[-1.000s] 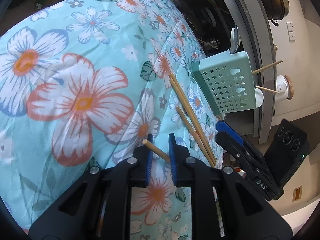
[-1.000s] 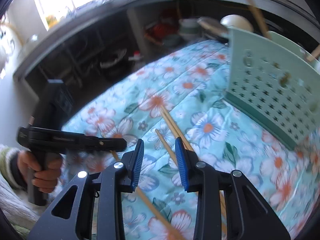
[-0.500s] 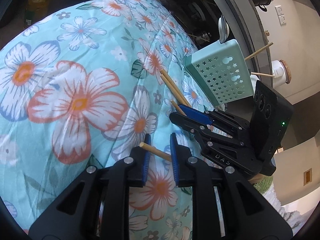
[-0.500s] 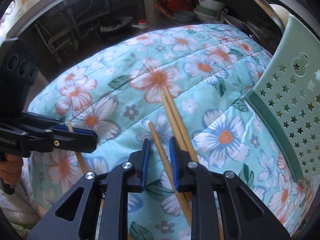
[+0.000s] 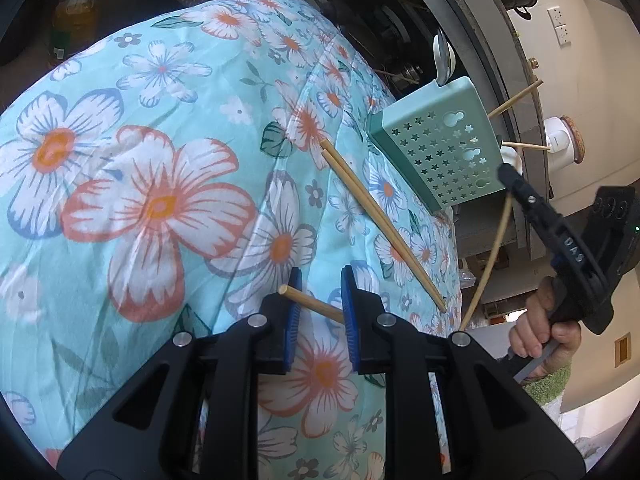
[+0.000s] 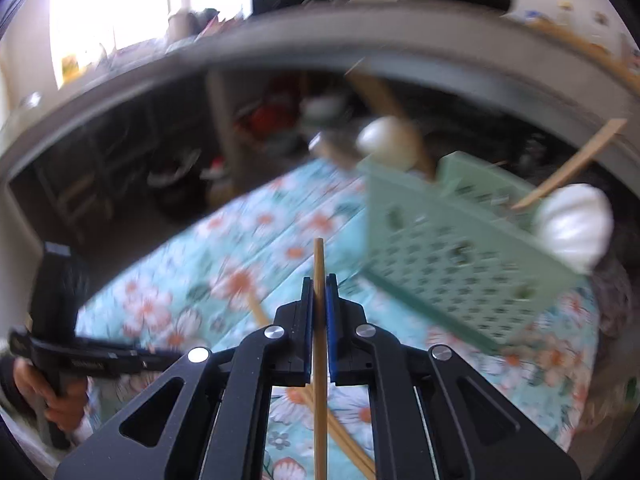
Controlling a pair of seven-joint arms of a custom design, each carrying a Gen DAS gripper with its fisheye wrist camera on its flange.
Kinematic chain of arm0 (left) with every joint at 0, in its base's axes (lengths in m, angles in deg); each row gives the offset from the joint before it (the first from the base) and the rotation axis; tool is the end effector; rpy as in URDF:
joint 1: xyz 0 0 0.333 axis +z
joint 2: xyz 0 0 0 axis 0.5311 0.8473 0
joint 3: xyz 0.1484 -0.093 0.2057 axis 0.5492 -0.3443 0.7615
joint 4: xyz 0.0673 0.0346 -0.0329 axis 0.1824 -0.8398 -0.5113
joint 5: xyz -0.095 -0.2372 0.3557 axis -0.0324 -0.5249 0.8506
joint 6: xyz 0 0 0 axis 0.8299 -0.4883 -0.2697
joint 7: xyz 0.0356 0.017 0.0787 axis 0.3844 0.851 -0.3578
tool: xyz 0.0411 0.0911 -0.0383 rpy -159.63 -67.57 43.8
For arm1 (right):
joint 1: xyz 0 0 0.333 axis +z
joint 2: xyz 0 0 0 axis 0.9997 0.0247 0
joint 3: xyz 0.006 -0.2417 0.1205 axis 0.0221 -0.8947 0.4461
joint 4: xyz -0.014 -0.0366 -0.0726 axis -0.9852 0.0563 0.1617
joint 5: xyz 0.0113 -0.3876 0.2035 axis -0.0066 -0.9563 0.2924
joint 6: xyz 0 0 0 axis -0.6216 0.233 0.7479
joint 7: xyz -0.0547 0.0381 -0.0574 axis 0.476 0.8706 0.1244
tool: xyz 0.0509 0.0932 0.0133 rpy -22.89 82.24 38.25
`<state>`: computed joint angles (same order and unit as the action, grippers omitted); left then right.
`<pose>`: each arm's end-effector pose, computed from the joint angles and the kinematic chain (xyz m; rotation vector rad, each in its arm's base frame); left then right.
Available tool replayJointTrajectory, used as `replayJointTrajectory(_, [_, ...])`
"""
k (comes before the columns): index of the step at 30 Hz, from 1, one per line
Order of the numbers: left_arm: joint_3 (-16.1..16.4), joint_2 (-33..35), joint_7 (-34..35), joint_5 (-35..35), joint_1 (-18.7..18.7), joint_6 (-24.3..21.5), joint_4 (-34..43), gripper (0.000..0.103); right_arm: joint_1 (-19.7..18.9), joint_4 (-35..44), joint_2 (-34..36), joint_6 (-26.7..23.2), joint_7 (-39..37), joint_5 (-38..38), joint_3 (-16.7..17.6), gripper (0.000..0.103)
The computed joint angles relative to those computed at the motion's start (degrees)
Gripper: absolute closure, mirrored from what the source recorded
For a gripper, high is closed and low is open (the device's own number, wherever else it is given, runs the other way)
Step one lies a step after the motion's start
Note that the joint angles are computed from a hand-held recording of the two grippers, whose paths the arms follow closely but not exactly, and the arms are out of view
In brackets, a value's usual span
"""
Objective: Organize utensils
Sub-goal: 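Drop the chopstick into the holder with the left tool while the right tool carries its chopstick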
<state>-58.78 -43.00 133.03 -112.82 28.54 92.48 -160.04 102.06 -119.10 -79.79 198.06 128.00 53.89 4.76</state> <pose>0.5803 -0.1228 0.3730 1.7848 -1.8107 1.1721 0.5672 0.0648 0.5207 -1.8356 1.4991 -0.6414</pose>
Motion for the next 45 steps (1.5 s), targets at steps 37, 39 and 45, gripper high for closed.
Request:
replayJointTrajectory(37, [-6.8,12.3,33.1,-13.8,-7.6,26.9,41.3,0.099,-21.9,-30.4,-38.3,12.8,55.4,-31.8,11.0,0.097])
replayJointTrajectory(39, [-7.9,17.2,28.8,-6.2,-9.0,30.3,45.8,0.099,-21.8,-30.3,-38.4,12.6,55.3,-32.0,10.9,0.097])
replayJointTrajectory(45, [-7.8,25.5,14.3,11.3,-11.4,29.9,52.6,0.099,-21.6,-30.2,-38.8,12.1,55.4,-32.2,10.8,0.097])
